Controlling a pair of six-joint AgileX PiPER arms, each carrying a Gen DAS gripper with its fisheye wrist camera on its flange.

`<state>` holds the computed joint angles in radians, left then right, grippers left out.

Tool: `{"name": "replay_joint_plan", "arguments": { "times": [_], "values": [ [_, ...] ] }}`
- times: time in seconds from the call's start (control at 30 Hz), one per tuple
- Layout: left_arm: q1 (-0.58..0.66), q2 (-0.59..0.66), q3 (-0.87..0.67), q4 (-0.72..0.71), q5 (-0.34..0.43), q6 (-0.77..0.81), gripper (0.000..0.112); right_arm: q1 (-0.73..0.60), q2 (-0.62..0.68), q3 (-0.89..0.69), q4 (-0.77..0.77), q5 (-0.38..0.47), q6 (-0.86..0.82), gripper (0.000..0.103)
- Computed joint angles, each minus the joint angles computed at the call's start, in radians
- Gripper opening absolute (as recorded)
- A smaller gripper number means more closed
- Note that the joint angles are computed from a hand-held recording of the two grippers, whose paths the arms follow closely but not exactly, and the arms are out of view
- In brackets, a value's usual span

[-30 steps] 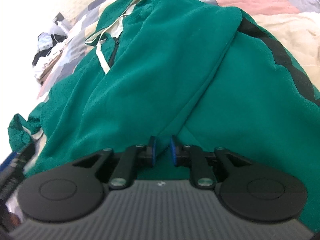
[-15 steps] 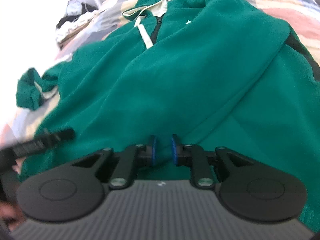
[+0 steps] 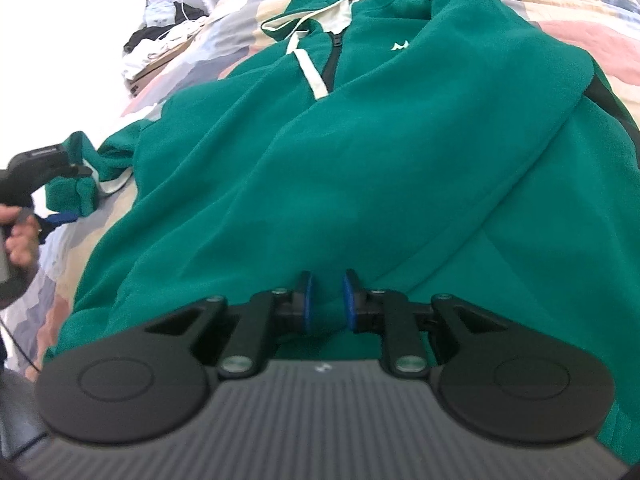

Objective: Fold large clothes
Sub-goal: 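Grasp the other sleeve cuff with the left gripper and lift it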

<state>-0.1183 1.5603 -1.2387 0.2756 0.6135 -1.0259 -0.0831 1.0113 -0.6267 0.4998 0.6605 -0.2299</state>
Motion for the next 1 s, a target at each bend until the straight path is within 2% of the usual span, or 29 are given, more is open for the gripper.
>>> {"name": "replay_joint_plan", "arguments": {
  "times": [0.13,0.17,0.2,0.27,0.33,0.43,0.47,0.5,0.53,0.6,0.77,0.87,1.0],
  "values": [
    [0.044,0.056,0.023,0.123,-0.069,-0.165,0.078,-0.009,0.014,0.0,0.026,-0.001,-0.008,0.02],
    [0.06,0.067,0.033,0.138,-0.099,-0.19,0.078,-0.019,0.023,-0.002,0.046,0.001,-0.021,0.02],
    [0.085,0.069,0.06,0.14,-0.165,-0.207,0.078,-0.036,0.031,-0.003,0.071,0.005,-0.046,0.02],
    [0.101,0.084,0.083,0.253,-0.212,-0.334,0.077,-0.059,0.045,-0.001,0.108,0.005,-0.084,0.02],
    [0.106,0.094,0.089,0.408,-0.214,-0.471,0.072,-0.065,0.055,0.002,0.127,-0.004,-0.095,0.018],
    [0.094,0.119,0.074,0.658,-0.16,-0.687,0.049,-0.067,0.062,0.006,0.137,-0.014,-0.1,0.017],
    [0.089,0.122,0.066,0.724,-0.139,-0.724,0.034,-0.064,0.061,0.007,0.136,-0.018,-0.095,0.017],
    [0.084,0.127,0.049,0.749,-0.105,-0.723,0.025,-0.057,0.062,0.007,0.129,-0.024,-0.083,0.017],
    [0.088,0.126,0.031,0.742,-0.081,-0.694,0.023,-0.048,0.063,0.005,0.119,-0.03,-0.066,0.017],
    [0.119,0.113,-0.002,0.673,-0.08,-0.567,0.019,-0.036,0.06,0.003,0.102,-0.035,-0.043,0.017],
    [0.127,0.025,-0.11,0.647,-0.017,-0.31,0.018,-0.055,0.051,0.007,0.114,-0.024,-0.049,0.017],
    [0.074,-0.036,-0.214,0.638,0.009,-0.124,0.018,-0.068,0.039,0.008,0.109,-0.022,-0.037,0.017],
    [-0.105,-0.105,-0.351,0.694,0.031,0.086,0.018,-0.118,0.005,0.014,0.124,0.0,-0.043,0.02]
  ]
}}
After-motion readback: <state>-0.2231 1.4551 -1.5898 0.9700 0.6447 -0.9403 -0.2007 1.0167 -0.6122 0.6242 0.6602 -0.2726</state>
